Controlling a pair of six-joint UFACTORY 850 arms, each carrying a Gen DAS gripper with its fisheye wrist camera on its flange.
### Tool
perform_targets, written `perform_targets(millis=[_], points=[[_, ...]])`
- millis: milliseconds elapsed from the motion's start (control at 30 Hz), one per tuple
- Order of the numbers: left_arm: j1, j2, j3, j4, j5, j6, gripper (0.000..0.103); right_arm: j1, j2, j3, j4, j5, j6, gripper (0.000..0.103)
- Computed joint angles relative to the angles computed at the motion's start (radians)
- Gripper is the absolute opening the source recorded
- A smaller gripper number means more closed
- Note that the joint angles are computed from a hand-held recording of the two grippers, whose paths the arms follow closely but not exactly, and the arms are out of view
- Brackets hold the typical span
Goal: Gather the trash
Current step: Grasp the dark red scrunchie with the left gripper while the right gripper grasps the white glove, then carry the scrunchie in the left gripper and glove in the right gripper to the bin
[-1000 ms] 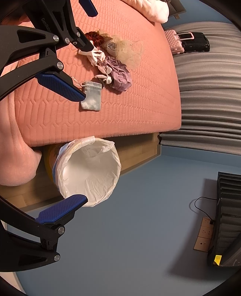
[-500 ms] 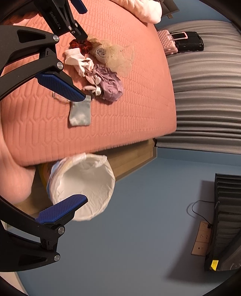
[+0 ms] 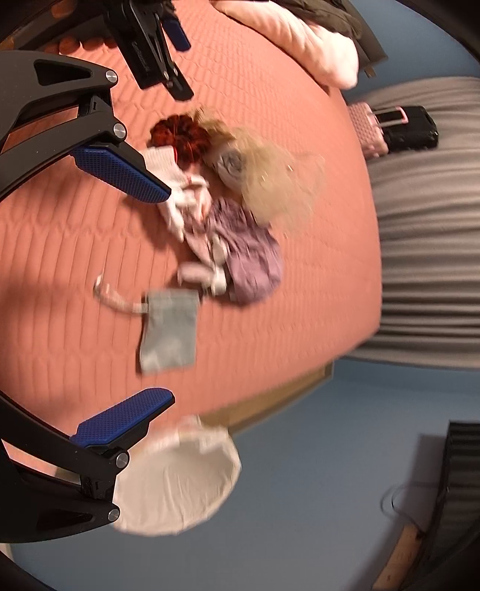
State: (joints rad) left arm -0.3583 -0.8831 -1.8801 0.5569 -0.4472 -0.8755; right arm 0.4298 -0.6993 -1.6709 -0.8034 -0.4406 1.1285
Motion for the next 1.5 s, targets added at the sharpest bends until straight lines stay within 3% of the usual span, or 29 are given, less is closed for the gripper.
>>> perform_targets(millis=[267, 367, 433, 600, 700, 767, 867, 1167, 1367, 1500], points=[[0.055, -0.114, -0.125, -0.275, -0.016, 0.238, 0.094, 0.031, -0.208, -0.257, 0.222, -0.057, -0.209, 0.097], [0.065, -0.161, -0.181, -0.378, -0.043, 0.334, 0.085, 0.036, -0.278, -0.344, 0.301, -0.081, -0.278, 0.097], [0.071, -0.182, -0.207, -0.44, -0.056, 0.389, 0.073, 0.036, -0.308, -0.38, 0.357, -0.09, -0.317, 0.094], [0.077, -0.197, -0.208, -0.538, -0.052, 0.481, 0.053, 0.033, -0.363, -0.443, 0.487, -0.11, -0.428, 0.071], [0.081, -0.176, -0.171, -0.642, -0.023, 0.578, 0.029, 0.026, -0.379, -0.456, 0.628, -0.105, -0.551, 0.047], [0.076, -0.16, -0.149, -0.658, -0.014, 0.593, 0.022, 0.022, -0.384, -0.459, 0.709, -0.101, -0.625, 0.021], [0.052, -0.117, -0.096, -0.599, 0.017, 0.536, 0.018, 0.021, -0.361, -0.425, 0.74, -0.072, -0.66, 0.007], [-0.005, 0.03, 0.036, -0.475, 0.1, 0.406, 0.017, -0.001, -0.149, -0.168, 0.777, 0.11, -0.702, 0.006], [-0.064, 0.09, 0.035, -0.323, 0.118, 0.283, 0.017, -0.021, 0.006, -0.01, 0.605, 0.219, -0.544, 0.006], [-0.086, 0.075, -0.049, -0.32, 0.103, 0.314, 0.017, -0.051, 0.102, 0.075, 0.383, 0.267, -0.318, 0.006]])
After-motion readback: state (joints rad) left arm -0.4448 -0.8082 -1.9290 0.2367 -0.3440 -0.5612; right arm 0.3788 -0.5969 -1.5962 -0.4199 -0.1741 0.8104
